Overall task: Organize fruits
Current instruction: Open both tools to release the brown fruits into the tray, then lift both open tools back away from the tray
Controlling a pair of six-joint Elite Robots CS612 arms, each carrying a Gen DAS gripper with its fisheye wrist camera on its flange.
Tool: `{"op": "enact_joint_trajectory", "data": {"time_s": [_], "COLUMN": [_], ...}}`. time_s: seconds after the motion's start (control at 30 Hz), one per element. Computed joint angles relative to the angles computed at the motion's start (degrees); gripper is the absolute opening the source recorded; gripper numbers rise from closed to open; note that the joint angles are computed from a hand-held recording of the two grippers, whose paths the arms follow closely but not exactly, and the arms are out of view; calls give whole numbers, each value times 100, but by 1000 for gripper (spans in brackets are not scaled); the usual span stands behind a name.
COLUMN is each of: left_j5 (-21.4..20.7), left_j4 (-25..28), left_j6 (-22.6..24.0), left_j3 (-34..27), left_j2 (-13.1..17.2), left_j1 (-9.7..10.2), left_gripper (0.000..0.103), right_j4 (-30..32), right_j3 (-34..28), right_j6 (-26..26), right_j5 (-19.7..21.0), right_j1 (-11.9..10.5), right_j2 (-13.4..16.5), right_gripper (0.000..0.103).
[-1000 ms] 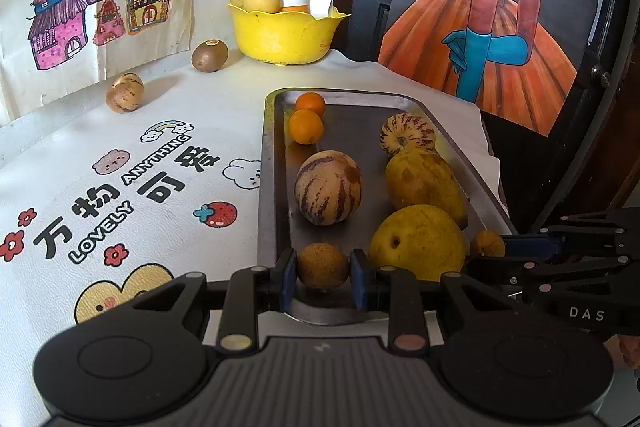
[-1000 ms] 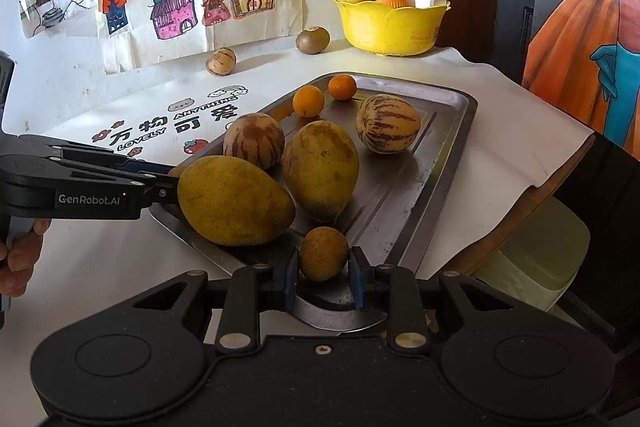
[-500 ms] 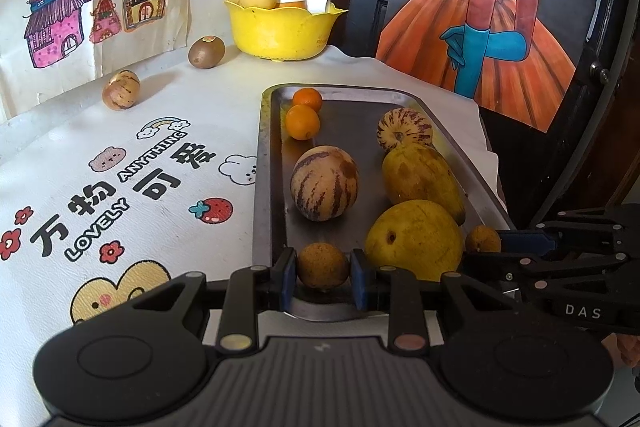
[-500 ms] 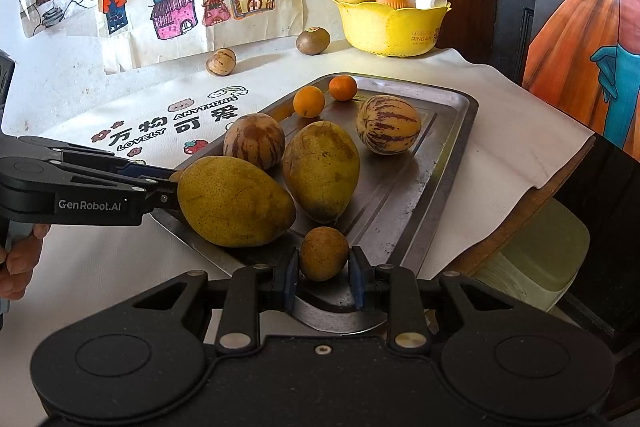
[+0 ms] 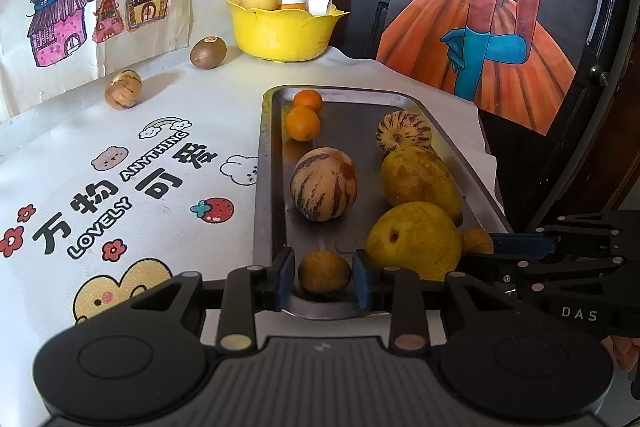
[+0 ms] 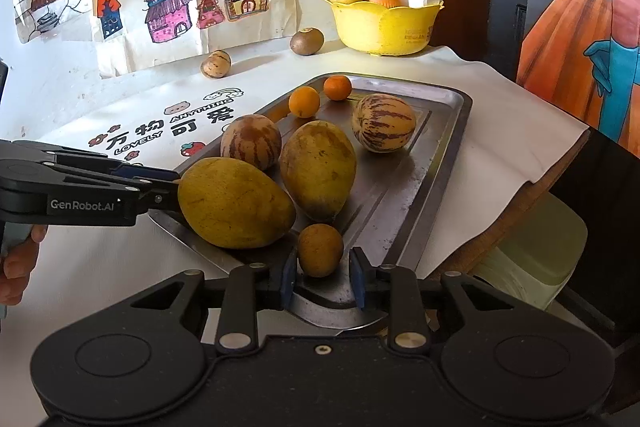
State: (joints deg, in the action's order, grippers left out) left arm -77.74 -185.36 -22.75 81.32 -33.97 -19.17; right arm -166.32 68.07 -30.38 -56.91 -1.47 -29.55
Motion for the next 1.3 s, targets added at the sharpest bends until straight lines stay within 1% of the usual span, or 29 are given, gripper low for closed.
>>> {"op": "enact_joint_trajectory", "data": {"time_s": [0.13,0.2,0.3,0.4,0.47,0.57,0.73,0.8,1.1,1.3], "left_j5": [-12,-27,-27,187,133,97,157,193,386,505], "left_j4": [-25,-40,-85,-27,-35,-22,-159,-228,-457,-577], "left_j6": [-32,-46,-59,-76,-160,-286,-386,-414,-651,-806], "left_j3": [30,41,66,102,139,193,307,346,571,711], "left_j2": [-25,-36,-51,-83,-101,-132,-179,-195,-306,-371], "left_j1": [1,3,1,-36,-19,4,0,-3,-29,-45], "left_gripper": [39,41,44,59,60,63,78,81,97,102], "right_j4": [-79,-135,-199,-277,-334,-388,-531,-622,-865,-1107], "right_j3": [51,75,115,172,203,248,345,391,579,720], "right_j6": [88,151,238,257,280,343,431,493,873,1096], "right_j5": [-33,-44,-16,-15,-15,8,46,28,46,132], "right_j1": [-3,-9,-23,-26,-28,-33,-38,-38,-91,-127], "right_j2": [-24,-33,-49,-74,-85,-105,-143,-158,-226,-278], "right_gripper": [35,39,42,45,46,50,58,66,75,84]}}
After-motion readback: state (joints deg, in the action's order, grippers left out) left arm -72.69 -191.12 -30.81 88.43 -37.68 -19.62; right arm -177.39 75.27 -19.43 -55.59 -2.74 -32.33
